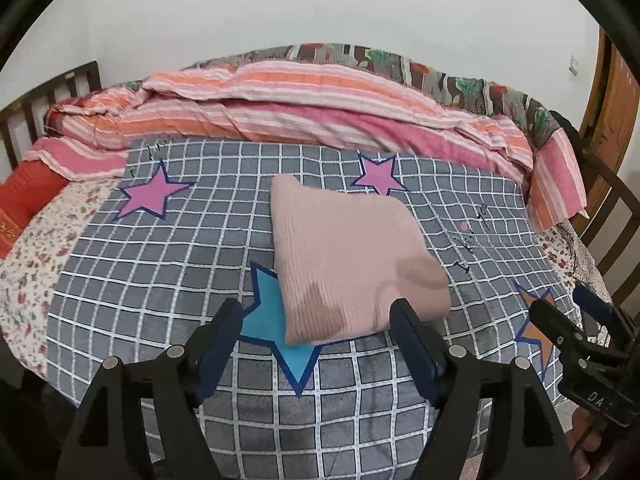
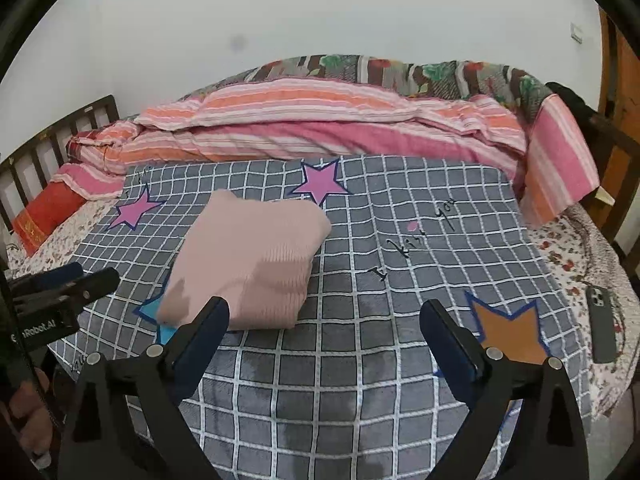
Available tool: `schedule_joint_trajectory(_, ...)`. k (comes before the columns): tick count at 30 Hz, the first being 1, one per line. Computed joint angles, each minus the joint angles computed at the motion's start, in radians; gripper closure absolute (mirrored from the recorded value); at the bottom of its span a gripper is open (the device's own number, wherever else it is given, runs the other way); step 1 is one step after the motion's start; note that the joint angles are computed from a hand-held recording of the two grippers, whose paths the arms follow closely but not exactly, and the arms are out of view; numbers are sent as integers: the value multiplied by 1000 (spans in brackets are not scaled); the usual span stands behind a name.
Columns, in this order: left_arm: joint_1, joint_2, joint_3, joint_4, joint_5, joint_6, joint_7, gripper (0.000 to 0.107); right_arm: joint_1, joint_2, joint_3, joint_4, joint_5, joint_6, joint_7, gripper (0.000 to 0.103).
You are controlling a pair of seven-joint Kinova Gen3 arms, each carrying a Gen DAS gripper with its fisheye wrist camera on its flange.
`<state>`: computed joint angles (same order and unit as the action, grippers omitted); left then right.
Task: Fold small clothes
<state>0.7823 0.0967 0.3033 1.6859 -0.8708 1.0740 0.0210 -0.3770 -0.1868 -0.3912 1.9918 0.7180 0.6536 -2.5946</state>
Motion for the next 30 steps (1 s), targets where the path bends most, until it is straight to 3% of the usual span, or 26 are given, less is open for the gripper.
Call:
schedule_joint_trajectory(10,31,-15,29,-18,-17,92,27,32,23,-45,-15,-15,-67,43,28,8)
schedule_joint_trajectory(30,33,-30,49,-6,-20,136,41,32,33,-48,-54,-16,-50,75,-6,8)
